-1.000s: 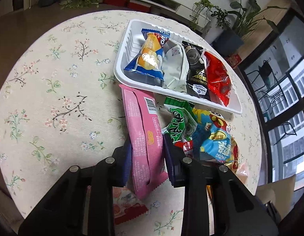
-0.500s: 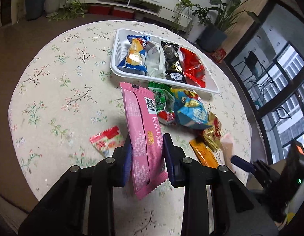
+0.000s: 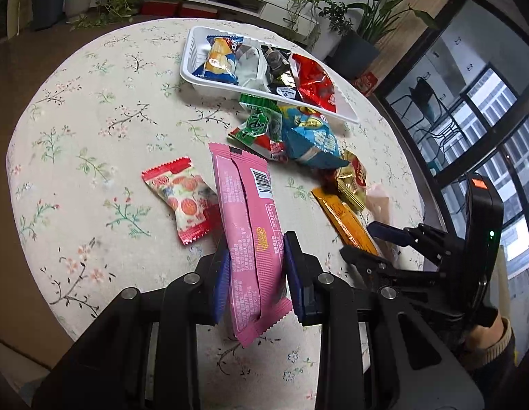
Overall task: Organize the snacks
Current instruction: 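Grasp the orange bar packet with the right tool while the left tool holds the pink bar, then carry both bars into the white tray and open both tools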
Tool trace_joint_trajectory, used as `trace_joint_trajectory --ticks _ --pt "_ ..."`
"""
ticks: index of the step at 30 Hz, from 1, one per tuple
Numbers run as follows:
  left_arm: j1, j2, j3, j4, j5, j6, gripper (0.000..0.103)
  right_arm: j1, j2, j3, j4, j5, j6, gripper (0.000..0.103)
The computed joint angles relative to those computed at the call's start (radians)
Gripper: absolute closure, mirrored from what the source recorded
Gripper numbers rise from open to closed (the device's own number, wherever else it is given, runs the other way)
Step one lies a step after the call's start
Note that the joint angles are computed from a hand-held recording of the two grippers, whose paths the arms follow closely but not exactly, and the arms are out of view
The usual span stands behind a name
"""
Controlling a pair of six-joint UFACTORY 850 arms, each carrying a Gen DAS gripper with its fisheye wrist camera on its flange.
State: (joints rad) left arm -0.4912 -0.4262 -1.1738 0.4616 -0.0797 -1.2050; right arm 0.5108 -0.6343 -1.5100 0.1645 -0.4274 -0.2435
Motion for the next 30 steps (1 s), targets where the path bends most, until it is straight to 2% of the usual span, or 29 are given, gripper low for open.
trace_joint_trajectory --ticks 3,5,6,7,11,17,22,27,30 --pt "-0.005 0.003 0.007 -0.007 0.004 0.006 0.076 -0.002 -0.009 -0.023 0.002 -0.031 -0.001 0.065" --pt "-0.008 0.006 0.011 -0.011 0.007 0.012 0.076 -0.002 -0.015 -0.034 0.006 -0.05 -0.008 0.068" --pt "-0.007 0.005 0.011 -0.031 0.007 0.034 0.076 -0.003 -0.018 -0.04 0.021 -0.057 -0.027 0.075" --pt "-0.008 0.006 0.011 -0.039 0.007 0.043 0.076 -0.004 -0.019 -0.043 0.041 -0.064 -0.045 0.078" --pt "-0.011 0.006 0.011 -0.058 0.006 0.066 0.076 0.004 -0.016 -0.038 0.031 -0.056 -0.04 0.078" --pt "-0.014 0.016 0.022 -0.033 0.016 0.048 0.076 0.006 0.018 -0.002 0.107 -0.034 -0.098 0.078" --pt "-0.016 0.017 0.019 -0.032 0.015 0.056 0.076 0.001 0.077 0.049 0.264 0.002 -0.224 0.078" --pt "-0.016 0.027 0.017 -0.009 0.018 0.041 0.076 -0.015 0.11 0.068 0.436 -0.008 -0.362 0.078" --pt "-0.012 0.036 0.011 0.097 0.012 -0.054 0.076 -0.031 0.128 0.075 0.529 -0.006 -0.428 0.078"
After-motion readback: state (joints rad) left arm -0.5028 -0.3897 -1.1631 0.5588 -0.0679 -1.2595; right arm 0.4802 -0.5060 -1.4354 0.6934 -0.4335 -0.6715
